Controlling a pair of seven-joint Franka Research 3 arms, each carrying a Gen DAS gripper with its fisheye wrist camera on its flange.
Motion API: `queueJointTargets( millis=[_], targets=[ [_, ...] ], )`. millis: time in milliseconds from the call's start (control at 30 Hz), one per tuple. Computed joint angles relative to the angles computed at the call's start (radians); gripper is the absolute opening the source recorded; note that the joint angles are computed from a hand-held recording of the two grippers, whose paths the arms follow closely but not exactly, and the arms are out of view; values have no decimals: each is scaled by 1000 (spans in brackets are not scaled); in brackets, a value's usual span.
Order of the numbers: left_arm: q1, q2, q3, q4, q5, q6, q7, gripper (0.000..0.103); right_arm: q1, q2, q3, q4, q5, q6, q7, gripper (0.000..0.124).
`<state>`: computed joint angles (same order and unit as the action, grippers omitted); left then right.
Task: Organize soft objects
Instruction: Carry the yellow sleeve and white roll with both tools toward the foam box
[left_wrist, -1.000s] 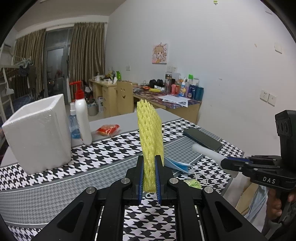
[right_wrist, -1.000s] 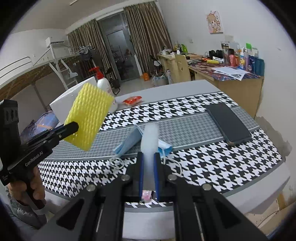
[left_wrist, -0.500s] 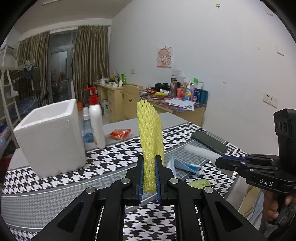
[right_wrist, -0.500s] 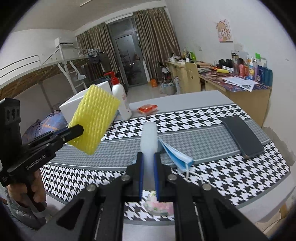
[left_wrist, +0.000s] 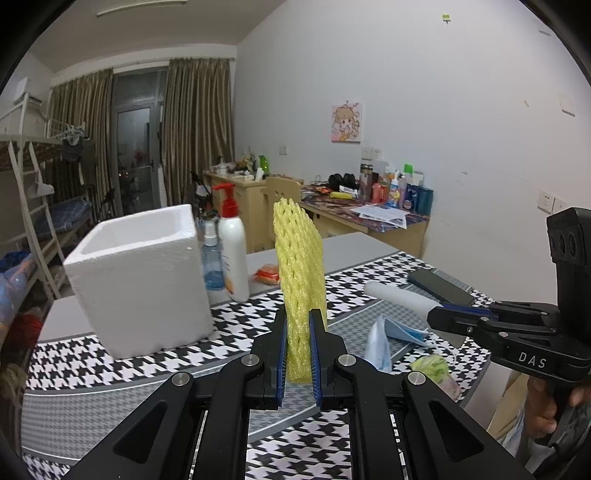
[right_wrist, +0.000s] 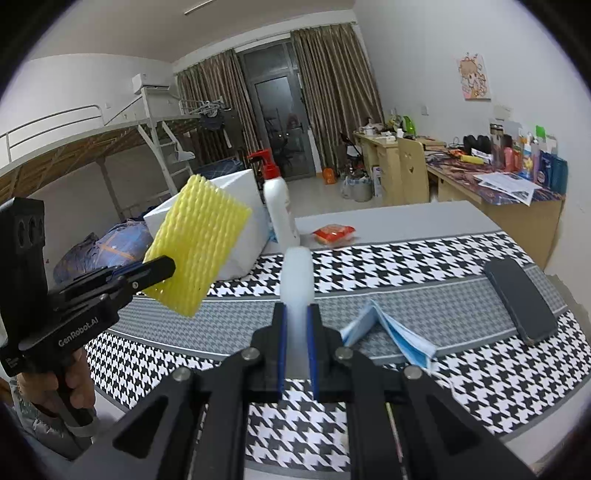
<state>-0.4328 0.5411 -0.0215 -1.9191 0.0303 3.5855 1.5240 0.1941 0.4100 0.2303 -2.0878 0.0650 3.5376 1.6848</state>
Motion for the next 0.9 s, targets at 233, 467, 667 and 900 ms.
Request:
queueJointTargets(
  millis=[233, 467, 667, 900],
  targets=[
    [72, -33, -29, -42, 56, 17, -26, 12, 61, 24, -26, 59, 48, -12, -35, 13],
    [96, -57, -25, -67, 56, 22, -33, 12, 90, 46, -32, 122, 87, -41, -73, 13],
    [121, -75, -30, -80, 65, 27, -44, 12, 113, 64, -39, 172, 114, -61, -109, 13],
    [111, -95, -10, -93, 29, 37, -13, 12, 136, 80, -39, 223, 133, -84, -155, 13]
  ],
)
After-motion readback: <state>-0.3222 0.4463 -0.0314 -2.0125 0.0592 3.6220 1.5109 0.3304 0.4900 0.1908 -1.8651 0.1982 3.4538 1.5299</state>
